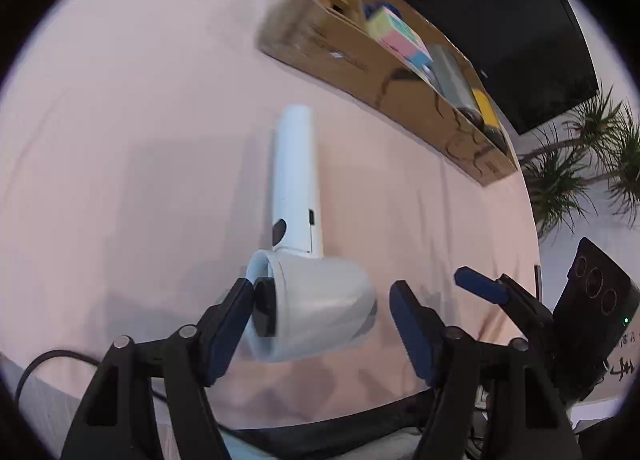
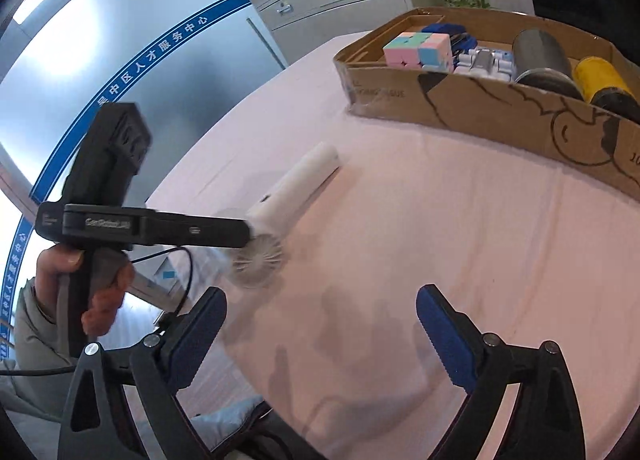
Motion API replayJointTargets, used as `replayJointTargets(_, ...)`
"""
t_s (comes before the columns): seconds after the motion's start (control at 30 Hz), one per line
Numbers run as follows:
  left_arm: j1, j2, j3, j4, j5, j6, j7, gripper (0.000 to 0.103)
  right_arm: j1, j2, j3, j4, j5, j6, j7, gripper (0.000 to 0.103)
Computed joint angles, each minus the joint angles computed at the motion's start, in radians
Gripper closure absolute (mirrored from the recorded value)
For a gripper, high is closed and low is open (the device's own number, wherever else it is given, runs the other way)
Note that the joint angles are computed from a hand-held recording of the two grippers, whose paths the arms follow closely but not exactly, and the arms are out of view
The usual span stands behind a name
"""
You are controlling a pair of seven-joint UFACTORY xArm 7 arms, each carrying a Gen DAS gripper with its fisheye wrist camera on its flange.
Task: Organize rigid objects
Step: 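Move both open grippers to the white handheld fan on the table, then grasp the white fan head with both grippers and lift it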
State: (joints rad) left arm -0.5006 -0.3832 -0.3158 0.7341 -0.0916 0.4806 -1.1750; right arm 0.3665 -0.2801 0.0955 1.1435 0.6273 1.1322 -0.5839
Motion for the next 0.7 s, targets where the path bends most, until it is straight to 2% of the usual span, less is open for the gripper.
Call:
replayJointTargets(0.13,-0.062,0.145,0.039,0.068,-0.088,-0.169,0.100,0.036,-0.007,-0.014,-0.010,-0.012,-0.003,-0.001,-0.011,0.009)
replayJointTargets(0.2,-0.077,0.182,0.053,0.088,-0.130,-0.212,0.141,0.036,-0.014,-0.012,-0.015,-0.004,-0.009,-0.003,-0.013,0.009)
replayJointTargets(0.3,-0.077,0.198,0.073,0.099,-0.172,-0.231,0.189,0.036,-0.017,0.002,-0.012,0.014,-0.023,-0.015,-0.029,0.009)
replayJointTargets(0.4,-0.033,0.181,0.060,0.087,-0.127,-0.200,0.150,0.036,-0.005,0.019,0.002,0.028,-0.038,-0.050,-0.089,0.009)
replayJointTargets(0.5,-0.053,0.182,0.093,0.058,-0.208,-0.239,0.195,0.036,0.012,0.071,0.029,0.063,-0.078,-0.078,-0.127,0.009)
replayJointTargets(0.53,-0.050,0.188,0.094,0.058,-0.216,-0.240,0.199,0.036,0.013,0.100,0.045,0.084,-0.115,-0.073,-0.107,0.016)
replayJointTargets(0.57,-0.053,0.191,0.101,0.053,-0.234,-0.252,0.216,0.038,0.015,0.116,0.056,0.094,-0.142,-0.071,-0.085,0.027)
replayJointTargets(0.6,-0.067,0.191,0.113,0.047,-0.268,-0.269,0.251,0.047,0.018,0.133,0.066,0.104,-0.165,-0.060,-0.065,0.034)
replayJointTargets(0.63,-0.083,0.197,0.130,0.050,-0.292,-0.279,0.278,0.050,0.023,0.137,0.077,0.101,-0.190,-0.066,-0.046,0.039)
replayJointTargets(0.67,-0.058,0.192,0.112,0.052,-0.274,-0.262,0.267,0.056,0.027,0.126,0.093,0.080,-0.231,-0.107,-0.018,0.045)
replayJointTargets(0.7,-0.024,0.192,0.088,0.059,-0.215,-0.242,0.225,0.066,0.032,0.120,0.099,0.069,-0.254,-0.130,-0.001,0.046)
